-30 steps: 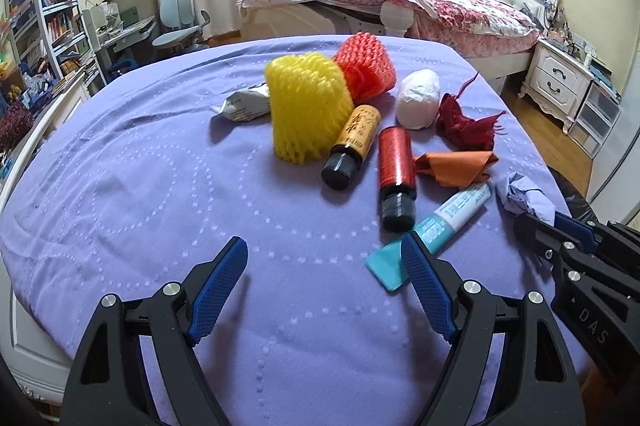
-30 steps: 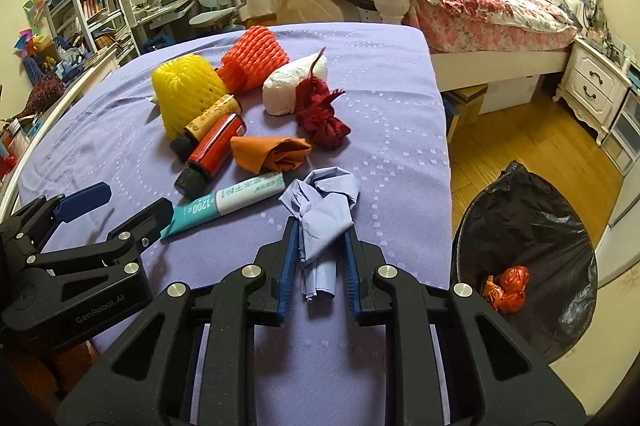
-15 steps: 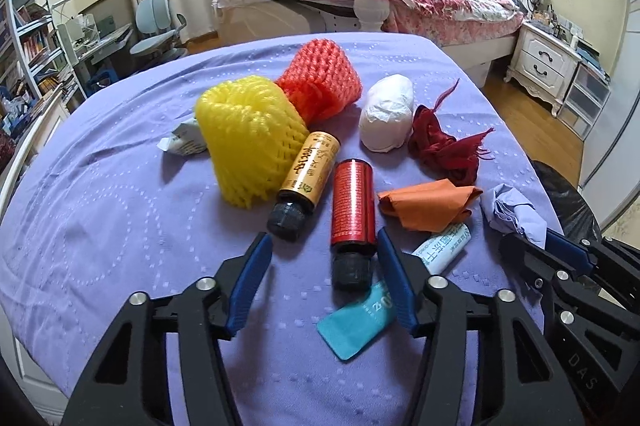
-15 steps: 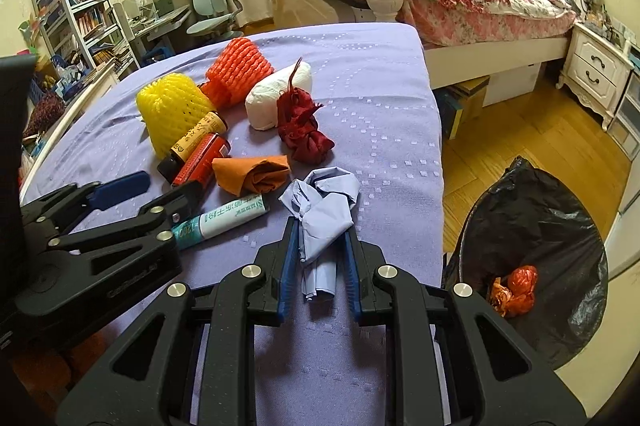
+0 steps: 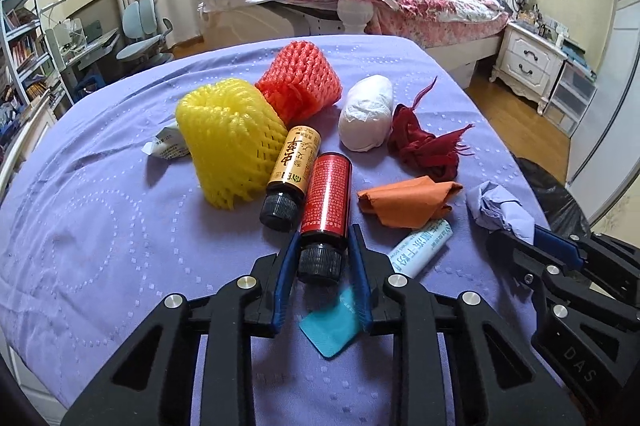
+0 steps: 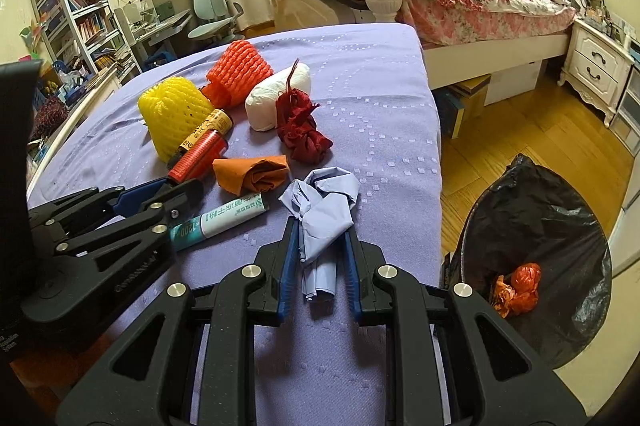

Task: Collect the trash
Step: 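Grasp the red cylindrical can with the left tool, then carry the cloth and red can over the bin and open both tools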

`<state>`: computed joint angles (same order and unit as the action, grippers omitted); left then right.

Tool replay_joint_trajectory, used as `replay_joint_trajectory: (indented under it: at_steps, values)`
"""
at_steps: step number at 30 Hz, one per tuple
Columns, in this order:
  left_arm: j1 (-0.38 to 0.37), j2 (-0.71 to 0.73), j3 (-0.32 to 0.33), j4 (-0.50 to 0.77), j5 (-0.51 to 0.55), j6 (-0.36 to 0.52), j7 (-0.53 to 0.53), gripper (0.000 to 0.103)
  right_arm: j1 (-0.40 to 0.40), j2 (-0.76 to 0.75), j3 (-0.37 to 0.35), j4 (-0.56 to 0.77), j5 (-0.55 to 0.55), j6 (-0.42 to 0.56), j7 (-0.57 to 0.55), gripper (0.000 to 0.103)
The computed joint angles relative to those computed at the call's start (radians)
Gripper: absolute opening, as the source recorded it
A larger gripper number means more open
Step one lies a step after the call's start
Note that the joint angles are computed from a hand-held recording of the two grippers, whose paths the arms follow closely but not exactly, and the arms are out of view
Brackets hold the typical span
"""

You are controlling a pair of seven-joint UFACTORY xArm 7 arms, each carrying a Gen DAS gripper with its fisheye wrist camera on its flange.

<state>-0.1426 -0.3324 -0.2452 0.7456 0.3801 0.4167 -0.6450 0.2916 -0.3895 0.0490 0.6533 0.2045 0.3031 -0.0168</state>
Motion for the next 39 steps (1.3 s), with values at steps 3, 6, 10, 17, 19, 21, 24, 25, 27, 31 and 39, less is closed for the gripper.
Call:
replay_joint_trajectory:
  at_steps: [3,6,10,17,19,21,24,25,27,31,39]
  values:
    - [-0.005,-0.014,0.000,-0.010,-0.006,0.004,-0.002,0.028,0.000,-0.009,0.000,-0.008,0.000,-0.003,0.004,0.021]
    - [-0.009,-0.041,-0.002,-0.029,-0.015,0.005,-0.004,0.028,-0.001,-0.027,0.004,-0.020,-0.003,-0.002,0.014,0.021]
    - [-0.005,-0.081,-0.012,-0.043,-0.021,-0.001,-0.013,0.028,-0.002,-0.059,-0.003,-0.039,-0.007,-0.005,0.017,0.021]
    - [-0.006,-0.116,-0.038,-0.034,-0.038,-0.023,-0.017,0.028,-0.040,-0.153,-0.006,-0.087,-0.034,-0.002,0.052,0.021]
    - [-0.009,-0.112,-0.054,-0.020,-0.034,-0.031,-0.017,0.028,-0.053,-0.177,-0.014,-0.102,-0.044,-0.002,0.057,0.021]
    - [-0.009,-0.099,-0.071,-0.006,-0.026,-0.041,-0.022,0.028,-0.080,-0.204,-0.015,-0.118,-0.060,-0.002,0.071,0.021]
    - [-0.020,-0.061,-0.096,0.028,-0.008,-0.056,-0.027,0.028,-0.124,-0.239,-0.017,-0.142,-0.087,0.002,0.089,0.021]
    - [-0.022,-0.045,-0.107,0.041,0.003,-0.061,-0.033,0.028,-0.134,-0.247,-0.023,-0.146,-0.093,0.005,0.091,0.021]
    - [-0.034,-0.006,-0.121,0.070,0.021,-0.073,-0.039,0.028,-0.163,-0.261,-0.034,-0.159,-0.106,0.007,0.096,0.021]
    - [-0.060,0.083,-0.143,0.140,0.083,-0.081,-0.071,0.028,-0.212,-0.283,-0.055,-0.179,-0.126,0.012,0.099,0.021]
    - [-0.158,0.254,-0.124,0.285,0.221,-0.050,-0.133,0.028,-0.284,-0.267,-0.102,-0.197,-0.142,-0.009,0.078,0.021]
